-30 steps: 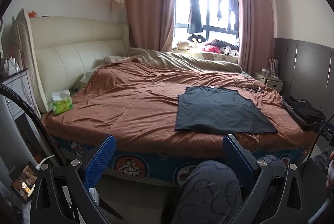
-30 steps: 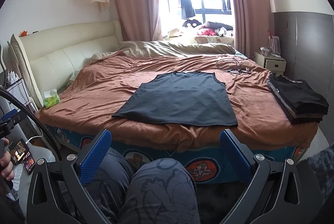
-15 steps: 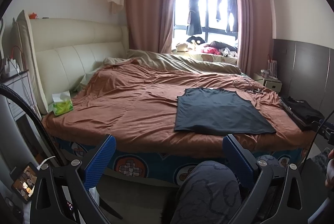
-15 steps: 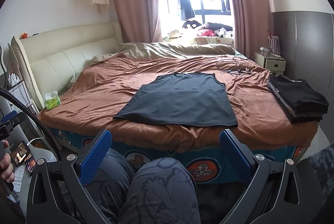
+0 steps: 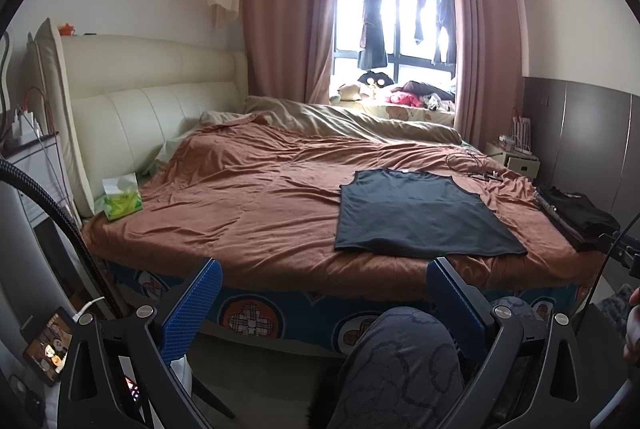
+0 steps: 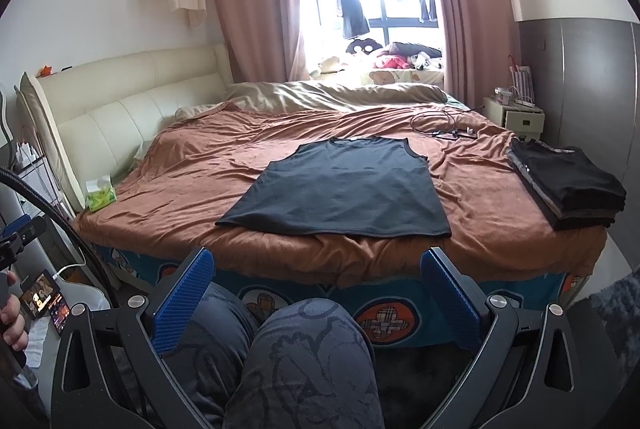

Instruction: Fold small clothes

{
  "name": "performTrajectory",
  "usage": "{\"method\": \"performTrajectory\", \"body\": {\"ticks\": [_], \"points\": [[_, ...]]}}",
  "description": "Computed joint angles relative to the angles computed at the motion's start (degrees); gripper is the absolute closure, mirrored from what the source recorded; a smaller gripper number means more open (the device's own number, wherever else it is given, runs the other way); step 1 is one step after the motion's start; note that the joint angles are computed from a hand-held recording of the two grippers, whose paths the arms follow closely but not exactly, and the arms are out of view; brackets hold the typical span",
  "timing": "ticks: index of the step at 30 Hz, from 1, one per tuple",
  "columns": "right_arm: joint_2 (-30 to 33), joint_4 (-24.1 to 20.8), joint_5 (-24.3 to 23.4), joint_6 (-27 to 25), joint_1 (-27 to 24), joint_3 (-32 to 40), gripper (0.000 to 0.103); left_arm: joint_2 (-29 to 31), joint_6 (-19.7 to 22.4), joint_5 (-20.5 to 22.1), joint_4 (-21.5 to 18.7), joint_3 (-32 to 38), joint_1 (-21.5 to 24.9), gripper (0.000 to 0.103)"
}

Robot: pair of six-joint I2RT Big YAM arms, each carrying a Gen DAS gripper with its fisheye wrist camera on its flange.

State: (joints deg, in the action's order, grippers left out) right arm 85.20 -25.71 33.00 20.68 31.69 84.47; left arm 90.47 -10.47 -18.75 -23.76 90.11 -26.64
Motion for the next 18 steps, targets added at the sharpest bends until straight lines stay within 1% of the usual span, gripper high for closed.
{"method": "performTrajectory", "body": {"ticks": [18], "points": [[-0.4,0.2,0.2,0.0,-0.1,-0.5,0.0,-0.2,0.2,0.1,-0.2,-0.2,-0.2,0.0]]}}
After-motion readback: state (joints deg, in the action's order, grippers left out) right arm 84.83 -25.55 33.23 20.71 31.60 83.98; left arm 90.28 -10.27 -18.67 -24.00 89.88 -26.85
